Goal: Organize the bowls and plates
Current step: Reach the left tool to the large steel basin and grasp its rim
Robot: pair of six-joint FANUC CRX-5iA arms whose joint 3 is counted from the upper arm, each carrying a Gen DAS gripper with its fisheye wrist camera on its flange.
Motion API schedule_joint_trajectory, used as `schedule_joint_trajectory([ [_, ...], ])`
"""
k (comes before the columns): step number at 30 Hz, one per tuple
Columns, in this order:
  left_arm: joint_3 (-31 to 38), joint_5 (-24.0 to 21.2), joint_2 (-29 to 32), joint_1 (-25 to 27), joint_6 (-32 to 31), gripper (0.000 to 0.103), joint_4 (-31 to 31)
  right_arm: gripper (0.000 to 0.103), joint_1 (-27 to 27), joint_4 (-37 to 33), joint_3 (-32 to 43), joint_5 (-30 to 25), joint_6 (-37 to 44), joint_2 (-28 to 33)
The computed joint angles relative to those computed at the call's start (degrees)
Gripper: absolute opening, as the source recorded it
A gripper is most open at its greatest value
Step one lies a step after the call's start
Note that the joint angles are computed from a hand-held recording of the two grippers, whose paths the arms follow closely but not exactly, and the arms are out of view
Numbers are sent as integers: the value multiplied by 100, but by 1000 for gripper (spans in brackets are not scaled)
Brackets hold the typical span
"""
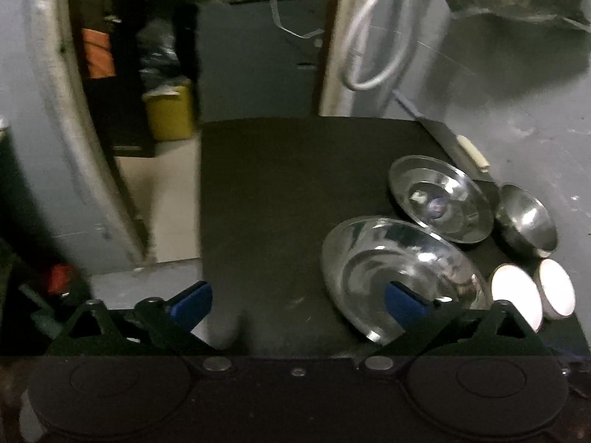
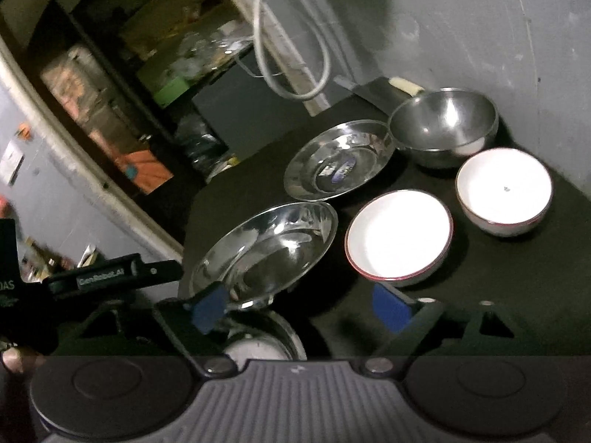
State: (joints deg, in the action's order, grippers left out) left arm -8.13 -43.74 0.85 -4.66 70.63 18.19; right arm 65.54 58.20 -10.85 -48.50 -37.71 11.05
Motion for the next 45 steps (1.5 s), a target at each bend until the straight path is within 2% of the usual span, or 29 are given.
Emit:
schedule_joint_trajectory([
  [5,414,-337,604,22,-657,78,470,72,-100,-252,430,-215,-41,382],
  [7,486,-423,753,33,-876,70,642,61,-133,-324,565,-255,-92,509],
  [11,610,-670,986,67,-1137,47,851,49,-153,-386,761,-370,-252,700],
  [14,637,-820,1079,119,-1302,36,982,39,-149,-405,826,-432,-358,774],
  [16,622,-875,1102,156,-1384,28,1055,27,-165,-367,836,-424,-422,808],
  [18,633,-965,1158,175,-1482,17,1181,23,-164,-294,842,-432,-450,830],
  [25,433,-854,992,176,-1738,18,1220,22,-66,-410,1049,-669,-198,921],
  [32,-181,-614,335,286,-2139,18,1379,21,132,-203,878,-662,-180,737],
  [36,-586,-704,-113,426,-2302,19,1391,21,321,-163,605,-487,-154,483],
  [45,-1105,-1083,-863,653,-2700,22,860,22,764,-859,659,-454,465,324],
])
